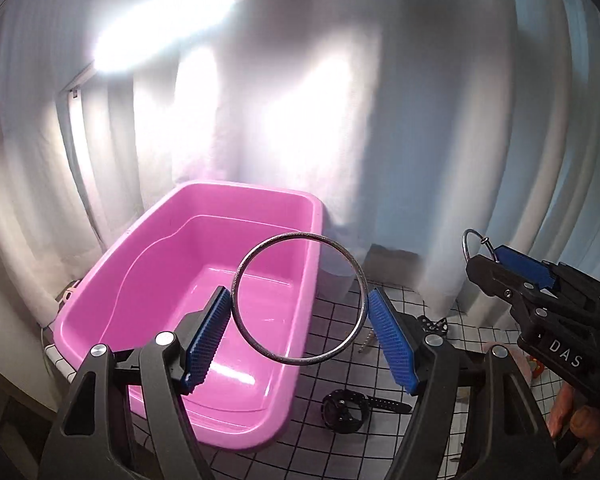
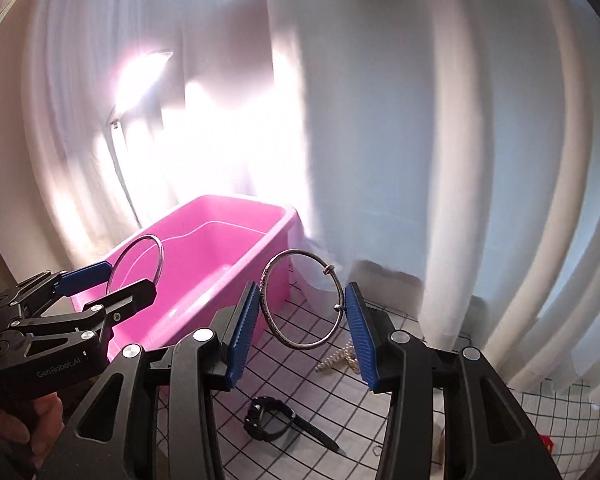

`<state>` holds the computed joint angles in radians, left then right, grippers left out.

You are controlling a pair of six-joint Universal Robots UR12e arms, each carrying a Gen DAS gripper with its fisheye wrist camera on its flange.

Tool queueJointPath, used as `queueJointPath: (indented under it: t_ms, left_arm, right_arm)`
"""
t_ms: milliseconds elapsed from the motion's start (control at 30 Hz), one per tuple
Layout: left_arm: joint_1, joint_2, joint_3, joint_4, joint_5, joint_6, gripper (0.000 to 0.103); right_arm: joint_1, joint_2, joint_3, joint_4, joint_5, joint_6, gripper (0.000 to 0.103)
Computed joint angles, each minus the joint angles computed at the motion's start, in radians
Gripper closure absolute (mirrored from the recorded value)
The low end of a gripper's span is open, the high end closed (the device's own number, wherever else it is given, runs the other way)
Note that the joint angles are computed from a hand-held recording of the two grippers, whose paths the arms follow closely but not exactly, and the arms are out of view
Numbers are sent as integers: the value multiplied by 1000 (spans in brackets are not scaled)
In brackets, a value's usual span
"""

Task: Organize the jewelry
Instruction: 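Carry the hoop in the left tool and bangle in the right tool over the pink tub, then open both tools to drop the hoop and bangle into the pink tub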

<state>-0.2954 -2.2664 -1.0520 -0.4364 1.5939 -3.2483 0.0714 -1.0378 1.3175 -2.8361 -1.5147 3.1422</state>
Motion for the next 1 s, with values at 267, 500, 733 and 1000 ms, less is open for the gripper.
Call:
queueJointPath:
  t_ms: [267,500,733,1000]
  left_arm:
    - [68,-18,23,-72,78,-46,35]
    - [101,-50,60,-160,63,-75,35]
    - [113,-81,110,-260,58,-90,35]
    - [120,-89,126,-305,36,-103,33]
  right_arm:
    - [51,155,-252,182,69,-27,60]
    - [80,276,-445,378,56,-49,60]
    - [90,326,-525,514,18,-49,60]
    - [95,337,-549,559,-21,-45,60]
